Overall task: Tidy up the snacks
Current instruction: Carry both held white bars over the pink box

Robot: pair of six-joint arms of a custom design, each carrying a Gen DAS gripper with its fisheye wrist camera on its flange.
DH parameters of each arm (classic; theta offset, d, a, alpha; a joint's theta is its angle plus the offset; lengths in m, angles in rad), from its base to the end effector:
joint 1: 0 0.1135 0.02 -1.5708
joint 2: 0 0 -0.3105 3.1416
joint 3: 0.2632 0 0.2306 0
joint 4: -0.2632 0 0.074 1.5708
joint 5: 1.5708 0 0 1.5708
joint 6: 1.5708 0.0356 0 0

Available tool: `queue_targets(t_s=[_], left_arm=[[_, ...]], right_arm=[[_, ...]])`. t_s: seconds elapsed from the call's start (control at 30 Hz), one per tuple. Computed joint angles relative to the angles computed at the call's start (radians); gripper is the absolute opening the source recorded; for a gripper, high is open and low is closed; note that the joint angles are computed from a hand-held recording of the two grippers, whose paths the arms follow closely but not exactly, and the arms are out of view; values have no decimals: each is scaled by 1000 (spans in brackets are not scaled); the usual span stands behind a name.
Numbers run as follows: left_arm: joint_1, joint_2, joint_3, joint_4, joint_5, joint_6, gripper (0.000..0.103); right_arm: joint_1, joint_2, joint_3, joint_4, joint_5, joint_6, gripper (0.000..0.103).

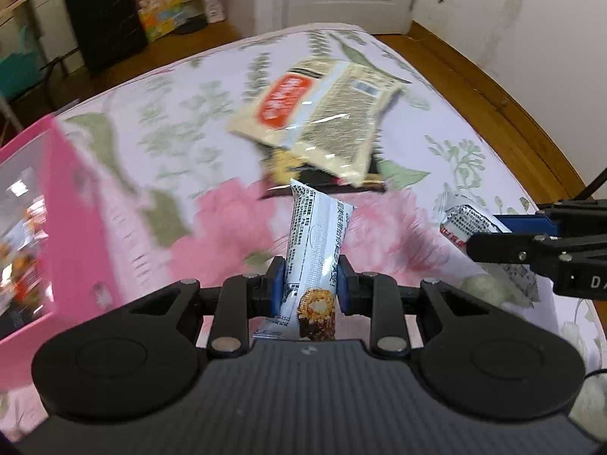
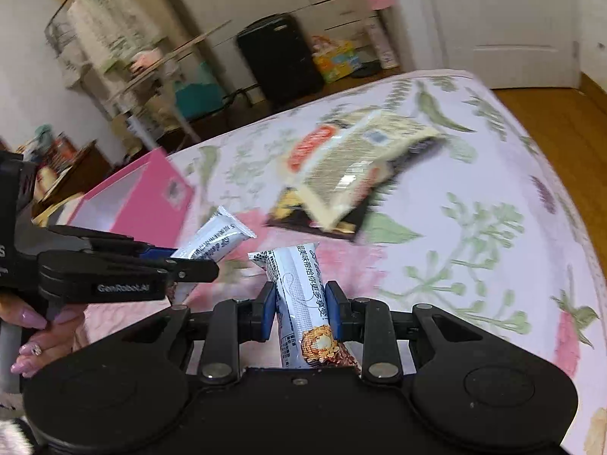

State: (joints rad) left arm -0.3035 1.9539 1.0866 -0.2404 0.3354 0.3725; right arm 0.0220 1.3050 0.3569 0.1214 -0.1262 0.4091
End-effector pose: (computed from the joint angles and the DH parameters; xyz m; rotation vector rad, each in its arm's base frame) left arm 0.3533 -0.1229 0.1742 0.9740 2.4536 -0.4248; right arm 0.1909 0.0087 0.1868 0.4066 2.3841 0.3510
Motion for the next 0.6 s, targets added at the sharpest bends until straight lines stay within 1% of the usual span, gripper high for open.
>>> queue_targets(t_s=[0.07,0.17,0.33,0.5,0.53,0.6], left_arm=[[52,-43,-5,-31,16,9,26],[136,-126,-40,-21,41,16,26],[272,-175,-2,-49,88,-1,26],[388,-156,44,-13,93,-31,26],[406,-146,52,7,74,-50,26],[425,-128,30,108,14,-90,26]], right_arm=[[60,9,46,-39,5,-4,33],[138,15,108,-76,2,4,33],[273,73,242,-91,45,9,33],[359,213,408,-51,48,4,33],[367,258,455,-48,36,-8,33],[373,343,549,-56,10,-34,33]])
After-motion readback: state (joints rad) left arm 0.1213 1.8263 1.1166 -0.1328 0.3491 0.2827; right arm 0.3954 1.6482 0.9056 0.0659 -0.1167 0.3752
